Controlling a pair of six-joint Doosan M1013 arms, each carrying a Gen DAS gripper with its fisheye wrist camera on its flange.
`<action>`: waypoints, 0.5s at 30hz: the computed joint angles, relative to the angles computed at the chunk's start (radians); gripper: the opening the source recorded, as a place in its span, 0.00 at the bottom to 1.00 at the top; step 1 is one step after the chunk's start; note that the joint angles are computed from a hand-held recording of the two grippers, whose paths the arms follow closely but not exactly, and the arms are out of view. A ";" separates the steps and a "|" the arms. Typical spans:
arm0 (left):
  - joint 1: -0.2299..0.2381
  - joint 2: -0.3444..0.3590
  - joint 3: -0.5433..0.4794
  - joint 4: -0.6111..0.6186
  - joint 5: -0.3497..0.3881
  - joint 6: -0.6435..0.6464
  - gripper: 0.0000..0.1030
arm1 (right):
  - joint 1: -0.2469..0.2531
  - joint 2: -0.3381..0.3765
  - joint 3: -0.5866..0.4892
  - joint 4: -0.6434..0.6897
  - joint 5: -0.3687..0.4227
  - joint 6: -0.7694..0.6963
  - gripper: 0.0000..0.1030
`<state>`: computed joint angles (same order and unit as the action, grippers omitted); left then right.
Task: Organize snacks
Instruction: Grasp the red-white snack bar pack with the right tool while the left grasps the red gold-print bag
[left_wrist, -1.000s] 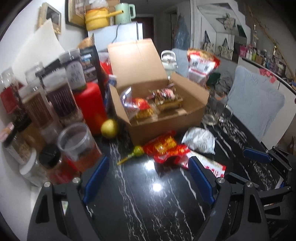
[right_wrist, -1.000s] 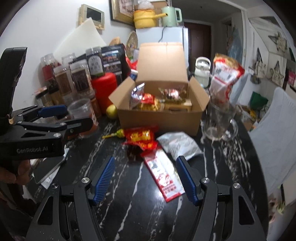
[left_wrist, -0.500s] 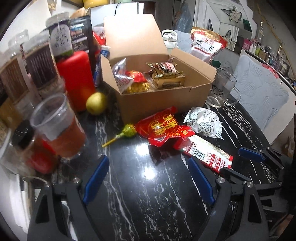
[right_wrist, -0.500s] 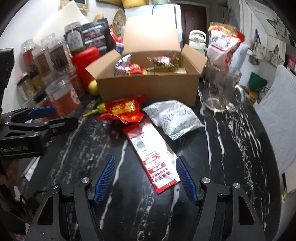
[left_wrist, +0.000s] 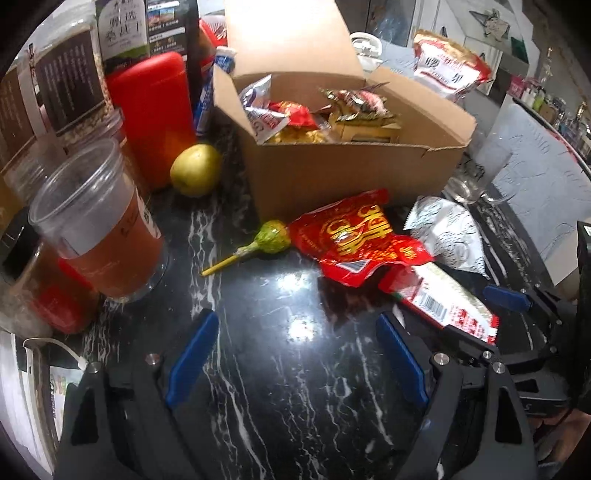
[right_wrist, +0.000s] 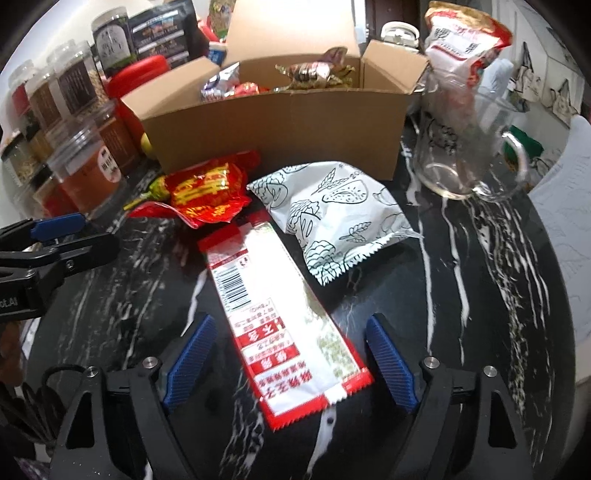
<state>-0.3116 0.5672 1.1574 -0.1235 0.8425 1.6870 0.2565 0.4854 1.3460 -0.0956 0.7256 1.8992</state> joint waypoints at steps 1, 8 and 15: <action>0.002 0.007 -0.011 -0.005 0.021 0.002 0.85 | 0.000 0.007 -0.008 -0.005 0.005 -0.006 0.84; 0.013 0.023 -0.038 -0.040 0.039 0.022 0.85 | 0.019 0.034 -0.051 -0.094 0.043 0.002 0.84; 0.019 0.030 -0.049 -0.103 0.056 0.064 0.85 | 0.028 0.020 -0.030 -0.111 0.000 -0.007 0.50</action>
<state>-0.2922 0.5971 1.1080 -0.2264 0.8983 1.7511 0.2842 0.5058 1.3159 -0.2065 0.7261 1.8925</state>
